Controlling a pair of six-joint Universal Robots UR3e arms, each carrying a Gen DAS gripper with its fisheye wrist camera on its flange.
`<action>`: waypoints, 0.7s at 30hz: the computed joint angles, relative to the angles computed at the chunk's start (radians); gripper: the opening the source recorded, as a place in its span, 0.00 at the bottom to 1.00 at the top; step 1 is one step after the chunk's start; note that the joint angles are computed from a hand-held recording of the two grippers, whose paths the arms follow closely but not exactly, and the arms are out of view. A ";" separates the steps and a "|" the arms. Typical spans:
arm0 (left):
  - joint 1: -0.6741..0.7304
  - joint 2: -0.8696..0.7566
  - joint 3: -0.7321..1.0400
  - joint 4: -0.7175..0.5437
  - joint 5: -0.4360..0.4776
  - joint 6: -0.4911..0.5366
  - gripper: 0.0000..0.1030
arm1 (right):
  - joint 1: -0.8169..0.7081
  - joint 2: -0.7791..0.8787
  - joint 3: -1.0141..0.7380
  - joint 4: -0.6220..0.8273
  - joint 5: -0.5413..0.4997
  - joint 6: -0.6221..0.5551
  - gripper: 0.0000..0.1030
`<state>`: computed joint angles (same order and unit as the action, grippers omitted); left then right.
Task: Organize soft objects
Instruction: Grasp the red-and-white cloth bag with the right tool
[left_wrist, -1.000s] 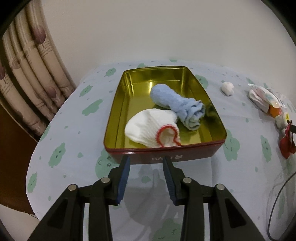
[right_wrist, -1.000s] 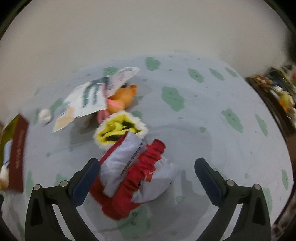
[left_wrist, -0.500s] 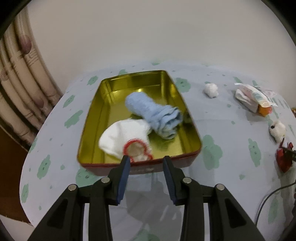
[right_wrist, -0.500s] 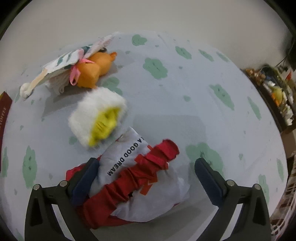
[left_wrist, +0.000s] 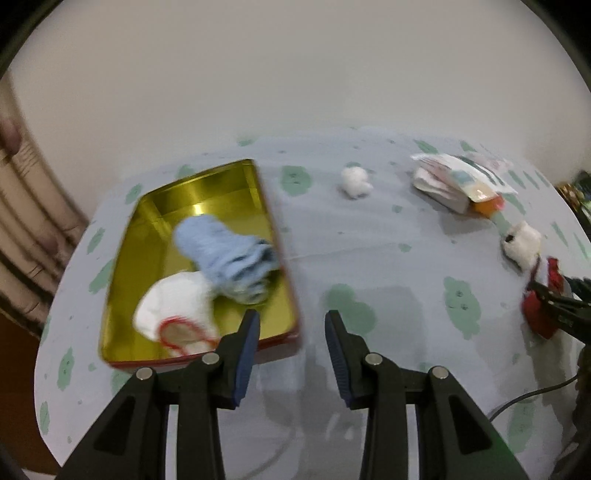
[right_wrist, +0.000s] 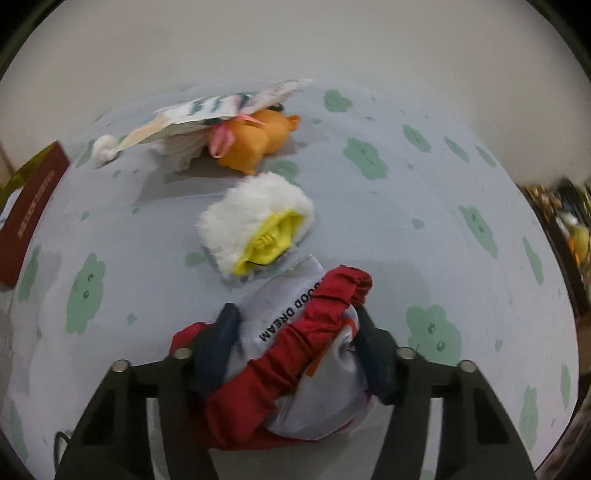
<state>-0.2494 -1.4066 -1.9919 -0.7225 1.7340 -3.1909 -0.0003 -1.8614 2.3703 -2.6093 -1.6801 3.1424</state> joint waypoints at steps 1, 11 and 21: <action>-0.020 -0.020 0.017 -0.001 -0.002 -0.001 0.36 | -0.001 -0.001 0.000 -0.004 0.001 -0.014 0.40; -0.184 -0.271 0.292 -0.083 -0.179 0.023 0.36 | -0.317 -0.104 0.068 -0.073 0.104 -0.220 0.24; -0.300 -0.567 0.631 -0.149 -0.291 0.067 0.36 | -0.637 0.032 0.095 -0.251 0.233 -0.335 0.25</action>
<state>-0.5495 -1.9738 -1.3605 -0.8710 1.4425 -3.1243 -0.6370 -1.8294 2.4654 -2.8605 -1.4475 2.8074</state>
